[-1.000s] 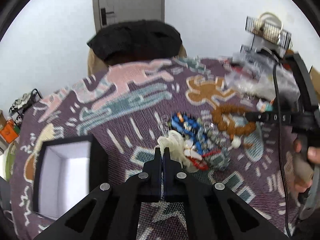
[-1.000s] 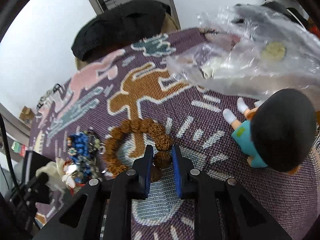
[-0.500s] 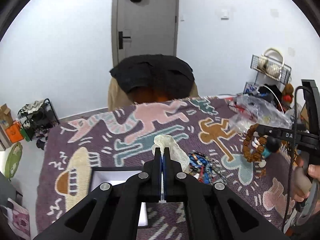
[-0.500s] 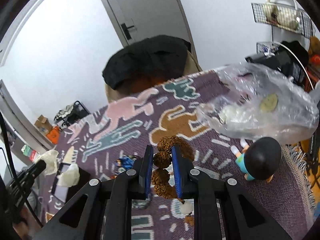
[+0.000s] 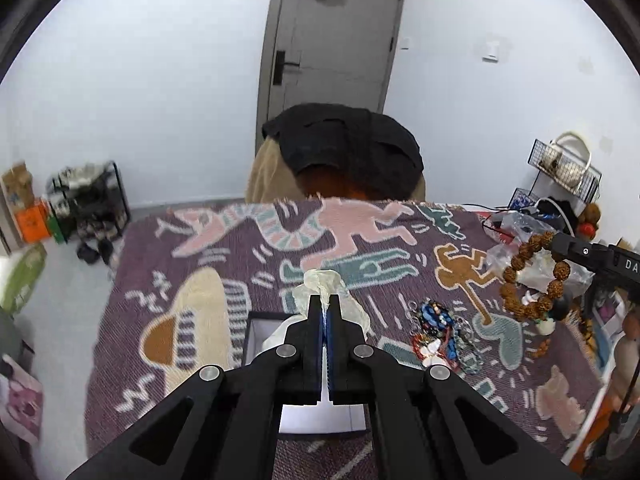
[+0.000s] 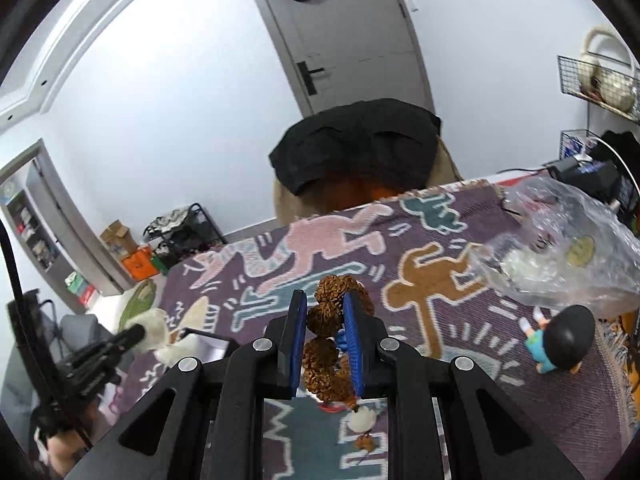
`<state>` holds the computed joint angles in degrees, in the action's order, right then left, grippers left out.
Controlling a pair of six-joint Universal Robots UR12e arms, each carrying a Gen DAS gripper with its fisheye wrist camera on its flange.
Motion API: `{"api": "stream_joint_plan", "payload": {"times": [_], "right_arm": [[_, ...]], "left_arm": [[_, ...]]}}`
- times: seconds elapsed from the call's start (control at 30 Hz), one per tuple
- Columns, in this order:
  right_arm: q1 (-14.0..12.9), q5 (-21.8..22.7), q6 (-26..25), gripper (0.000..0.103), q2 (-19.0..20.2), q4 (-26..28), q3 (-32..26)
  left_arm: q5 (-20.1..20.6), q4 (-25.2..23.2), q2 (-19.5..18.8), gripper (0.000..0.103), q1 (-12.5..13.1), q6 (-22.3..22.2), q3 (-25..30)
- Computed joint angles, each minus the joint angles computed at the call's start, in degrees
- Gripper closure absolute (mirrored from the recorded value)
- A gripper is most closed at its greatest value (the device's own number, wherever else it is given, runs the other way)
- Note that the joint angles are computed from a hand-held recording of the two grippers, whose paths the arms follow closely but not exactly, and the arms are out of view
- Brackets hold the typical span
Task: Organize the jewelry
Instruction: 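Lower both held items into the black box and open both grippers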
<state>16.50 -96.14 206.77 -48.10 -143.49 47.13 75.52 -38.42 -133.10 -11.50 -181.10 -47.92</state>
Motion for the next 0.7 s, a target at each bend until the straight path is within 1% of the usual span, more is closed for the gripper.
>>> {"api": "stream_joint_plan", "payload": {"times": [0.03,0.1,0.13,0.17,0.2,0.23,0.27,0.3,0.43,0.53,0.63,0.7], "right_arm": [[0.19,0.0,-0.33,0.083,0.28,0.25,-0.57],[0.48,0.13,-0.72,0.083,0.84,0.84,-1.61],[0.61,0.43,-0.9,0.083,1.15,1.1,-2.16],[0.67,0.62,-0.99,0.083,1.33,1.21,-2.45],[0.79,0.87,-1.13,0.083,1.67,1.49,-3.04],[0.9,1.13,-1.22,0.083,2.0,1.8,-3.64],[0.96,1.33,-1.25,0.083,2.17,1.94,-3.95],[1.07,1.74,-1.36,0.083,2.54,2.21,-4.6],[1.57,3.35,-2.18,0.083,4.05,3.26,-7.36],[2.02,5.23,-3.06,0.083,5.93,4.4,-10.71],[2.6,6.94,-3.88,0.083,8.81,7.14,-15.94],[3.08,8.03,-4.52,0.083,11.31,9.62,-20.57]], "left_arm": [[-1.08,-1.09,-0.15,0.101,0.27,-0.69,0.3],[-2.28,-3.57,-0.46,0.096,0.72,-2.0,0.97],[-1.89,-3.85,-0.5,0.085,0.82,-2.56,0.95],[-1.8,-3.59,-0.43,0.062,0.87,-2.95,0.74],[-2.22,-2.44,-0.21,0.047,1.11,-3.75,-0.01],[-2.98,-0.82,0.12,0.022,1.37,-4.82,-0.99],[-3.74,0.81,0.47,0.013,1.63,-5.74,-1.95],[-4.53,2.87,0.86,0.013,1.95,-6.86,-3.09],[-3.58,4.03,1.93,0.013,2.54,-7.13,-5.16],[-2.36,5.69,2.98,0.013,2.92,-6.8,-7.33],[-1.81,7.25,3.98,0.013,3.58,-6.85,-9.57],[-1.94,8.19,4.43,0.013,4.17,-7.47,-10.68]]}}
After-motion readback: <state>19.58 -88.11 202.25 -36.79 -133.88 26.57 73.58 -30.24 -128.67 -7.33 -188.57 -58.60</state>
